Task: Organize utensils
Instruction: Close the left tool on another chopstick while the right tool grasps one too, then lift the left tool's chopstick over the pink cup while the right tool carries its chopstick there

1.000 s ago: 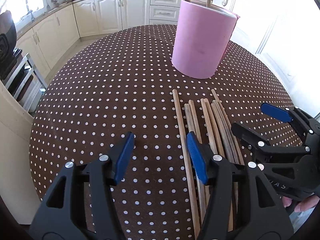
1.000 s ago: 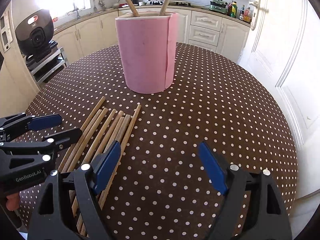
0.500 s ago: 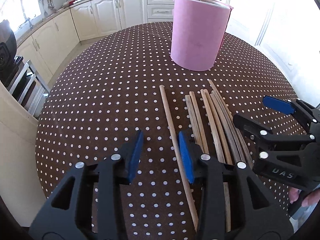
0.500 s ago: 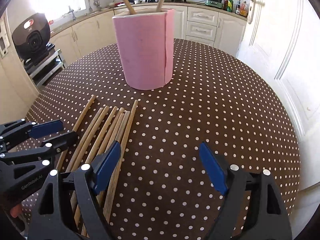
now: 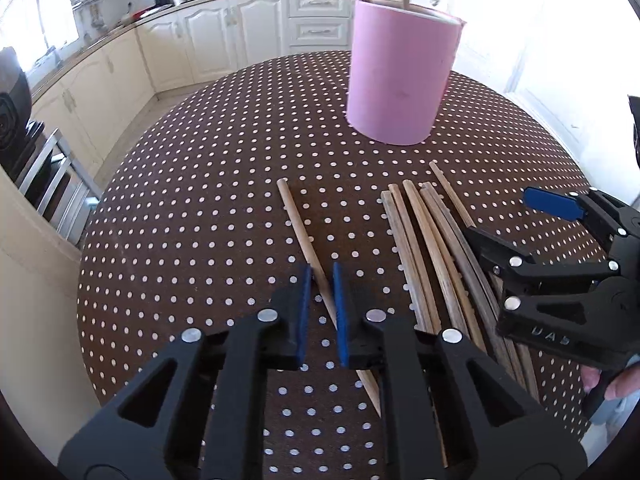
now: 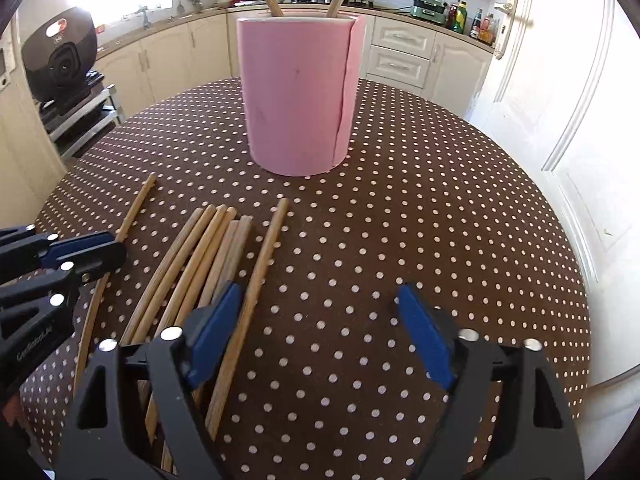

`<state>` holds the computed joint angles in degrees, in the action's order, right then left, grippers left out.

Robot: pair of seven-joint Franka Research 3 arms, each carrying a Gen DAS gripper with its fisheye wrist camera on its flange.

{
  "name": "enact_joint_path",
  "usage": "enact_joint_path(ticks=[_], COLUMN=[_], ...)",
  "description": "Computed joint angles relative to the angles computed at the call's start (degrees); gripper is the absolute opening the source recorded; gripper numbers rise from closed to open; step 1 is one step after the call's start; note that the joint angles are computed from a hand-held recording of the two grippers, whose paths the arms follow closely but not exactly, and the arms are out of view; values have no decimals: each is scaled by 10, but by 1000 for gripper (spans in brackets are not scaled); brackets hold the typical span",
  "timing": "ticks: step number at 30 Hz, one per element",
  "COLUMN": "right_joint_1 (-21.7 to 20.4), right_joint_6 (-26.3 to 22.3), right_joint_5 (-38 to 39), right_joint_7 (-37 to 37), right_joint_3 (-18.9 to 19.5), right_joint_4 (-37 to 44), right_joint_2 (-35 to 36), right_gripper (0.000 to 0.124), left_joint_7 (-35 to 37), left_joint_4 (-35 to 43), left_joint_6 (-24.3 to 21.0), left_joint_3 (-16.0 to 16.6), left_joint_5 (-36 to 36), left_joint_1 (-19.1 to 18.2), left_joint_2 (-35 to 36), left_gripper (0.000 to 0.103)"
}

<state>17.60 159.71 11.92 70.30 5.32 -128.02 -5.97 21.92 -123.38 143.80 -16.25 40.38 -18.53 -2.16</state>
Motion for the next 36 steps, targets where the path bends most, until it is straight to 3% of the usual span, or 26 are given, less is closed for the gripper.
enact_joint_path(ticks=[2,4,7,10,18,36], right_joint_1=[8,11,9,6,-8,3], right_joint_6=[-1,-1,-11,-34,-47,-28], right_joint_5=[50,88,134,196,256,368], right_joint_7=[-40,-76,-114,-154,-181,-250], right_joint_3=[-10,-18,-27,-36,-36,-42], right_joint_4=[-4,-9,-3,6,3,2], right_joint_2=[-4,-7,-4,-3,-7,-25], right_gripper=[55,33,12,8,5,5], left_joint_7=[4,2,7,-3,-59,-131], left_joint_4=[-11,-24,-36,-37,-29,-14], left_joint_6=[13,33,67,74,58,50], left_joint_3=[1,1,3,1,-5,-13], left_joint_5=[19,42,36,38,76,141], left_joint_1=[1,4,8,13,14,21], left_joint_2=[-6,-11,-17,-19,-19,-40], left_gripper=[11,11,7,6,6,6])
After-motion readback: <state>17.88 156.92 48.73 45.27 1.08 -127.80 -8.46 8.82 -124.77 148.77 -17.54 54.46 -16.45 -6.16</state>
